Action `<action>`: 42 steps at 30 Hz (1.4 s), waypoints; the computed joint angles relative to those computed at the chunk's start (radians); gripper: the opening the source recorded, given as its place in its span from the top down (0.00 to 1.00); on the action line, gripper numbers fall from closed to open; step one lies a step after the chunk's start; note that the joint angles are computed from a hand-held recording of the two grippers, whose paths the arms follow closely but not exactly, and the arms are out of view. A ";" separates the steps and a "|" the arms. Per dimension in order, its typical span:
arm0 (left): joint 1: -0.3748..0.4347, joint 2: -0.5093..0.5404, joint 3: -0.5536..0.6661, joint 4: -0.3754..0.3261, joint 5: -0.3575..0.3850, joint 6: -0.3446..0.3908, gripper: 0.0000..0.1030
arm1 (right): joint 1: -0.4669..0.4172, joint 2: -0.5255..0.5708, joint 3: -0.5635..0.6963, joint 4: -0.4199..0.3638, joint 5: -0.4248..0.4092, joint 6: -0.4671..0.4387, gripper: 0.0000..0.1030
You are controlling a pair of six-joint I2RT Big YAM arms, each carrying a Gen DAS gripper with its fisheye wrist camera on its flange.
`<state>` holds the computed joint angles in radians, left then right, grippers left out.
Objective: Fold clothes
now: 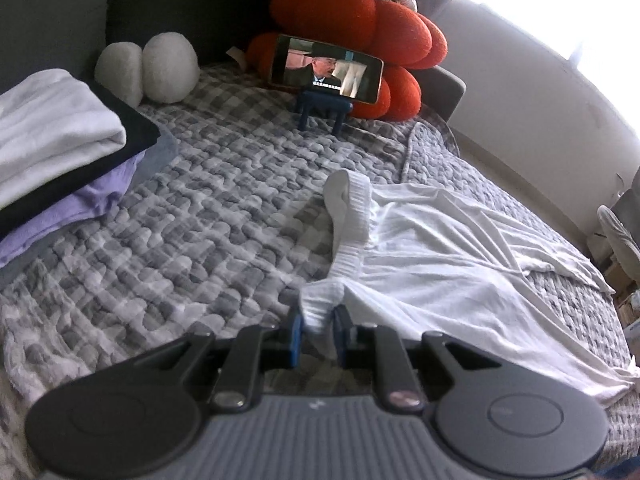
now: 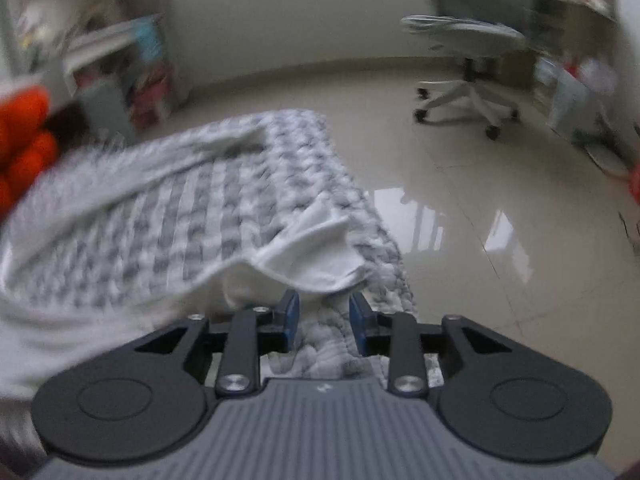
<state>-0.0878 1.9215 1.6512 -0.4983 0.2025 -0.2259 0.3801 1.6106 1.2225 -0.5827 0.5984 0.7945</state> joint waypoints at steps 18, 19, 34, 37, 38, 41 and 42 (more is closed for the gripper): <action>0.031 -0.053 -0.013 0.061 0.102 -0.051 0.84 | 0.039 -0.145 -0.002 0.060 0.211 -0.452 1.00; 0.032 -0.052 -0.021 0.060 0.103 -0.049 0.84 | 0.043 -0.163 -0.004 0.067 0.225 -0.475 1.00; 0.036 -0.003 -0.001 0.043 0.093 -0.069 0.84 | 0.014 -0.069 -0.117 0.140 -0.050 -0.509 0.34; 0.029 0.005 0.015 0.056 0.095 -0.094 0.84 | -0.019 -0.051 -0.112 0.177 -0.114 -0.491 0.66; 0.027 0.005 0.020 0.060 0.094 -0.100 0.84 | -0.028 -0.041 -0.102 0.171 -0.131 -0.489 0.93; 0.033 -0.013 0.011 0.083 0.111 -0.114 0.84 | -0.019 -0.051 -0.101 0.174 -0.126 -0.516 0.95; 0.036 -0.021 0.007 0.091 0.119 -0.119 0.84 | -0.006 -0.068 -0.103 0.168 -0.101 -0.540 0.95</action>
